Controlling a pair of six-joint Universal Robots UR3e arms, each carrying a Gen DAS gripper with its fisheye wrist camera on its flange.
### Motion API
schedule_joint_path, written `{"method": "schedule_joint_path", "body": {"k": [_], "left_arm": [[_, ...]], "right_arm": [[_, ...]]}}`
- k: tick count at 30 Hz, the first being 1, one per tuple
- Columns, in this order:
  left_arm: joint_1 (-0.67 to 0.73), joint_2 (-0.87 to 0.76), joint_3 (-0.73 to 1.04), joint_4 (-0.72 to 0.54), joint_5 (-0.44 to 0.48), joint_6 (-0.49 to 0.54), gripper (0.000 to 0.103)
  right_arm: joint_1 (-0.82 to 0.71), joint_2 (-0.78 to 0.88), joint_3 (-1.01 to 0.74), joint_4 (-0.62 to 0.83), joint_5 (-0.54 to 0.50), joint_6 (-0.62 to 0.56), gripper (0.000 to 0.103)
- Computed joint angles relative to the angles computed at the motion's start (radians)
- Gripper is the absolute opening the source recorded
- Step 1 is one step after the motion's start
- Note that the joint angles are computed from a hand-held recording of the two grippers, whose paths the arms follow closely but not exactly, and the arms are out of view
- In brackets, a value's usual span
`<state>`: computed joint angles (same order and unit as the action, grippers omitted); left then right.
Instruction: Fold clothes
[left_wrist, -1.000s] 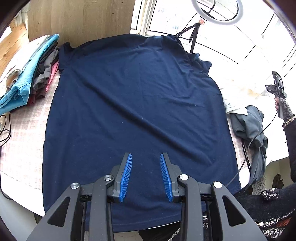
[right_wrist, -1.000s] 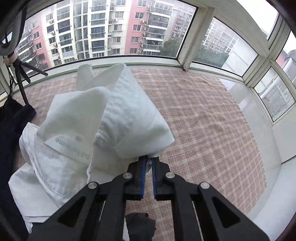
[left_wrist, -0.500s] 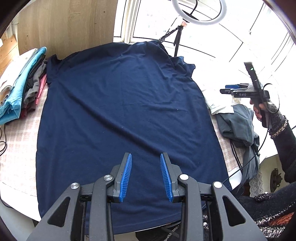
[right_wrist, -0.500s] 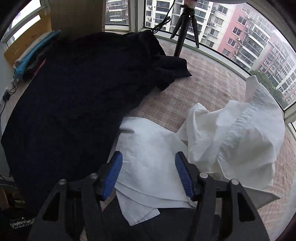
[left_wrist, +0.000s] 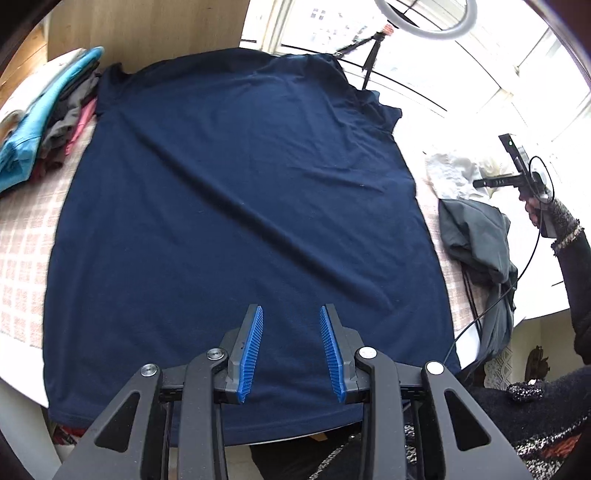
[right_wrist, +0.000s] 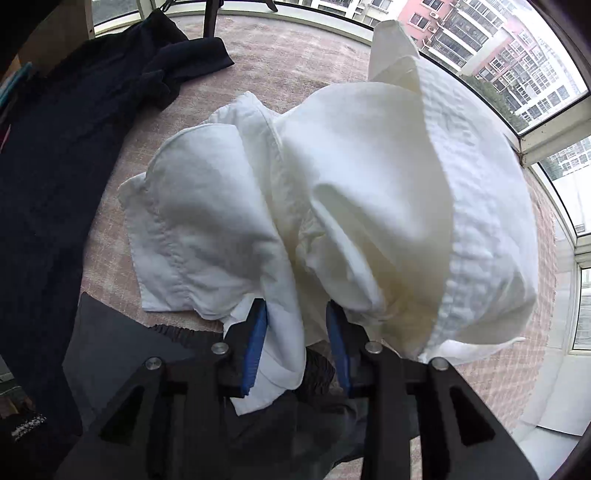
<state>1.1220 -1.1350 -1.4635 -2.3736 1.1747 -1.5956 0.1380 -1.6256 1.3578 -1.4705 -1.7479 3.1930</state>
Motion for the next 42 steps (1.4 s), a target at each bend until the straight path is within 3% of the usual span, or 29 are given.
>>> {"method": "schedule_joint_path", "body": {"k": [2,5,6,7,10,12,15,18,19,20,21,23,25,27,28,29,31,33,39,42], "left_arm": [[-0.155,0.046,-0.066,0.053,-0.037,-0.073,0.031],[-0.463,0.047,-0.156,0.216,-0.088,-0.282,0.031],[-0.567,0.034,-0.184,0.287,-0.106,-0.360,0.031],[-0.672,0.011,-0.204,0.367,-0.120,-0.435,0.031],[-0.908,-0.059,-0.241,0.604,-0.103,-0.626,0.031],[-0.975,-0.105,-0.225,0.655,-0.101,-0.682,0.031],[-0.992,-0.135,-0.208,0.686,-0.066,-0.703,0.031],[-0.967,-0.161,-0.208,0.715,-0.012,-0.726,0.031],[-0.951,-0.171,-0.207,0.719,-0.002,-0.730,0.031],[-0.938,-0.184,-0.206,0.727,0.008,-0.740,0.031],[-0.927,-0.197,-0.205,0.732,0.016,-0.747,0.031],[-0.909,-0.223,-0.201,0.741,0.022,-0.754,0.031],[-0.927,-0.270,-0.178,0.774,0.025,-0.770,0.031],[-0.969,-0.337,-0.130,0.817,0.025,-0.793,0.031],[-0.988,-0.370,-0.104,0.836,0.025,-0.803,0.031],[-1.006,-0.404,-0.076,0.853,0.026,-0.811,0.031],[-1.067,-0.486,0.002,0.913,0.027,-0.841,0.031],[-1.151,-0.594,0.120,0.999,0.033,-0.879,0.031],[-1.373,-0.967,0.514,1.191,0.118,-0.940,0.036],[-1.425,-1.130,0.700,1.164,0.165,-0.947,0.036]], "right_arm": [[0.039,-0.018,-0.123,0.075,-0.030,-0.002,0.038],[0.063,0.018,-0.363,0.147,0.014,-0.012,0.044],[0.050,0.043,-0.410,0.110,0.068,-0.017,0.050],[0.040,0.070,-0.453,0.066,0.122,-0.016,0.064],[0.010,0.162,-0.372,-0.195,0.301,0.033,0.068],[0.011,0.279,-0.303,-0.385,0.379,0.109,0.068],[0.029,0.505,-0.328,-0.535,0.420,0.226,0.068],[0.009,0.628,-0.297,-0.667,0.541,0.293,0.068],[0.002,0.655,-0.276,-0.719,0.574,0.312,0.062],[-0.001,0.660,-0.237,-0.784,0.582,0.332,0.023],[-0.004,0.649,-0.191,-0.839,0.582,0.357,0.002],[-0.007,0.546,-0.009,-1.020,0.552,0.409,0.004],[0.045,0.442,0.106,-1.113,0.417,0.355,0.004],[0.073,0.430,0.060,-0.958,0.399,0.268,0.015],[0.063,0.434,0.026,-0.872,0.413,0.273,0.026],[0.049,0.431,0.018,-0.824,0.432,0.278,0.029],[-0.016,0.381,0.099,-0.919,0.505,0.327,0.029],[-0.054,0.404,0.069,-0.974,0.484,0.319,0.030],[-0.065,0.808,-0.533,-0.708,0.399,0.141,0.030],[-0.068,0.979,-0.803,-0.546,0.441,0.096,0.030]]}}
